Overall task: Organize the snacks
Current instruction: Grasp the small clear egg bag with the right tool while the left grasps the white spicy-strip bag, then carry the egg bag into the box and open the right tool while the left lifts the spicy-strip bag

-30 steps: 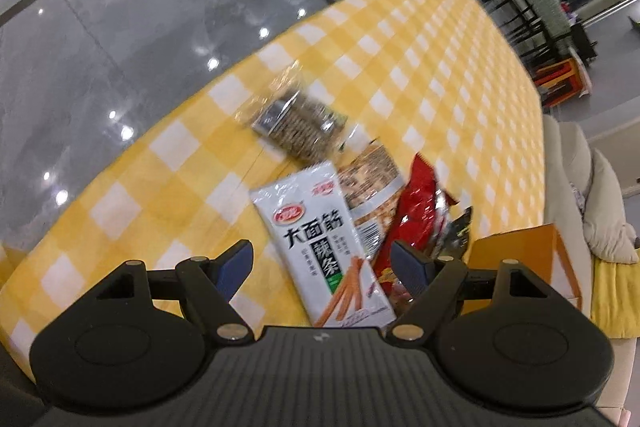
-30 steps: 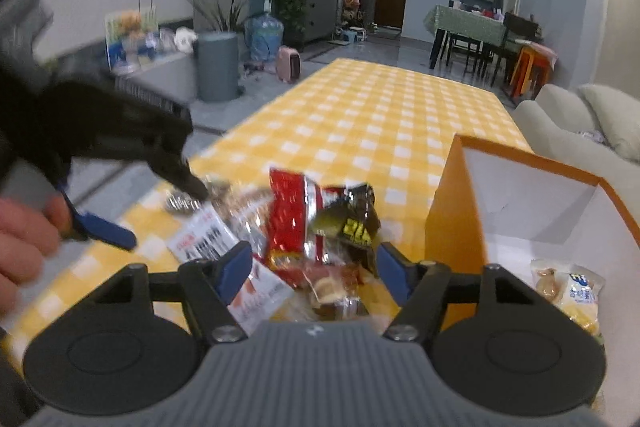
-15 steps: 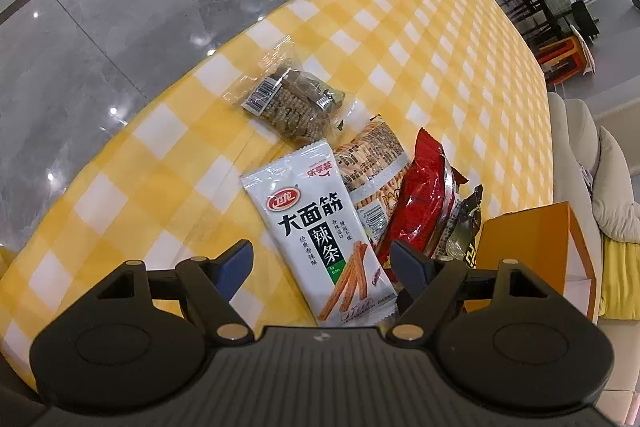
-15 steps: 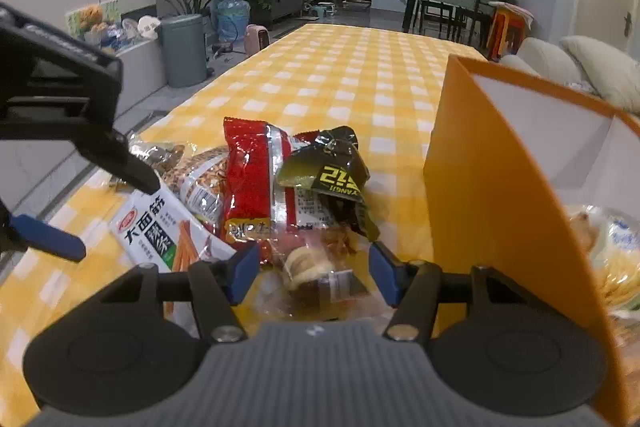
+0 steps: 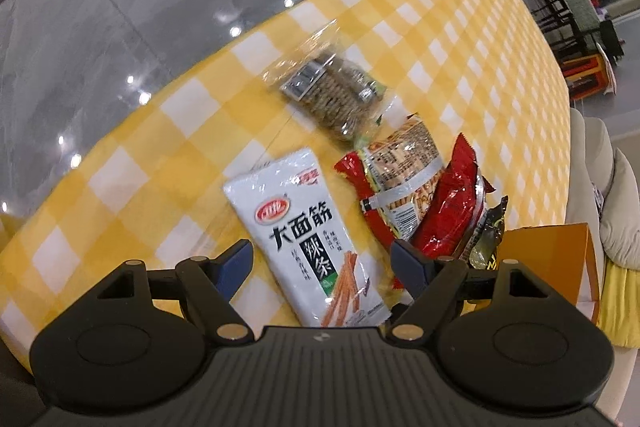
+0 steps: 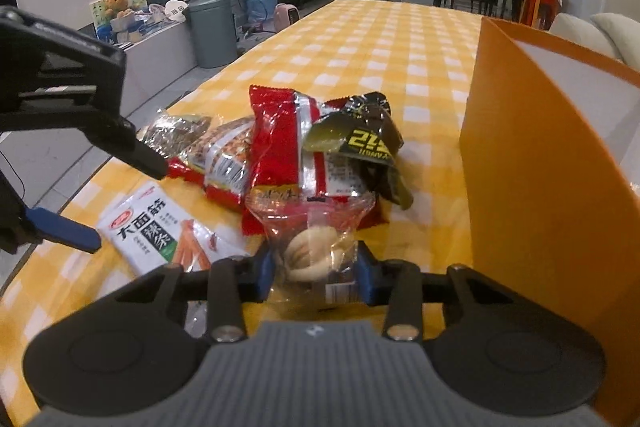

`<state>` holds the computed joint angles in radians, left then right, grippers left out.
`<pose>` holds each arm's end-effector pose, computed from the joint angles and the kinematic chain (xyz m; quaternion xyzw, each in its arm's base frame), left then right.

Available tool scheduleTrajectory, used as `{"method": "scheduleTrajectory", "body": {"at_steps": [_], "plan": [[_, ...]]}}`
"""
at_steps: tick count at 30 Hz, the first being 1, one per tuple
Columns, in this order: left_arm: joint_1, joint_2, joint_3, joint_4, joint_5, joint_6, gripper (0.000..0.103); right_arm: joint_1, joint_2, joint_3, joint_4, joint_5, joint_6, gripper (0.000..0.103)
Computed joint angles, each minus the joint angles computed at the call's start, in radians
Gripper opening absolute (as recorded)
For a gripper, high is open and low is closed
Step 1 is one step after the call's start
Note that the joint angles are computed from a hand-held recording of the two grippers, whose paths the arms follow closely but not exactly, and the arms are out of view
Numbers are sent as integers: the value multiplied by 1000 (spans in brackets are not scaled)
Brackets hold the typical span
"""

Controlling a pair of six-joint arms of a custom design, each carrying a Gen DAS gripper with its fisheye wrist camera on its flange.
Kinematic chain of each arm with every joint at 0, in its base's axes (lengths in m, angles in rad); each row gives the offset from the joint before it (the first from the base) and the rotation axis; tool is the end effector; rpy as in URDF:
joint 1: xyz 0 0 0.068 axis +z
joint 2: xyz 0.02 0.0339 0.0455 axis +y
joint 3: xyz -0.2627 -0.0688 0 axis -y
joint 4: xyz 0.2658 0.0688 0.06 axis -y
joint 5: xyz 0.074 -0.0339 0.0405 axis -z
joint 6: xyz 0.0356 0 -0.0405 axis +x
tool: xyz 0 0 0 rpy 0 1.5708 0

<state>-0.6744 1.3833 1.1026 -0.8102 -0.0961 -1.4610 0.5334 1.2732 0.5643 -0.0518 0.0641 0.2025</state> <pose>0.2314 -0.1806 0.2585 -0.3824 0.8918 -0.1855 0.1553 0.2277 0.1318 0.1617 -0.1388 0.9081 0.1142 0.3781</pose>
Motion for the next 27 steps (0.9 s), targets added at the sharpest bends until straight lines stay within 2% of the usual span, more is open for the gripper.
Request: {"method": "scheduleTrajectory", "body": {"at_steps": [3,7,9,13,16,18,21,22,27], "plan": [[5,44,39,-52,56,-86,87,3,-48,-17,-42,-23,17,39],[-4,105,93,-77,37,-52,88,46,-104,-36,-90,-52,-2,39],[-8,139,131,-115,16,-2,88,76,-121,-46,-97,-50,-10,39],[-15,235,243,-199,-4,215,89,92,-146,-55,-116,-69,19,39],[-61,323,340,-290,-83,252,84,83,-170,-69,-123,-84,35,39],[-91,386,409,-348,-125,257,84,81,-188,-81,-121,-61,60,39],[-139,478,506,-427,-203,293,75,93,-222,-96,-123,-15,54,39],[-145,477,505,-416,-208,288,68,105,-230,-94,-130,14,39,39],[-139,446,471,-396,-190,313,62,149,-236,-86,-152,96,16,39]]}}
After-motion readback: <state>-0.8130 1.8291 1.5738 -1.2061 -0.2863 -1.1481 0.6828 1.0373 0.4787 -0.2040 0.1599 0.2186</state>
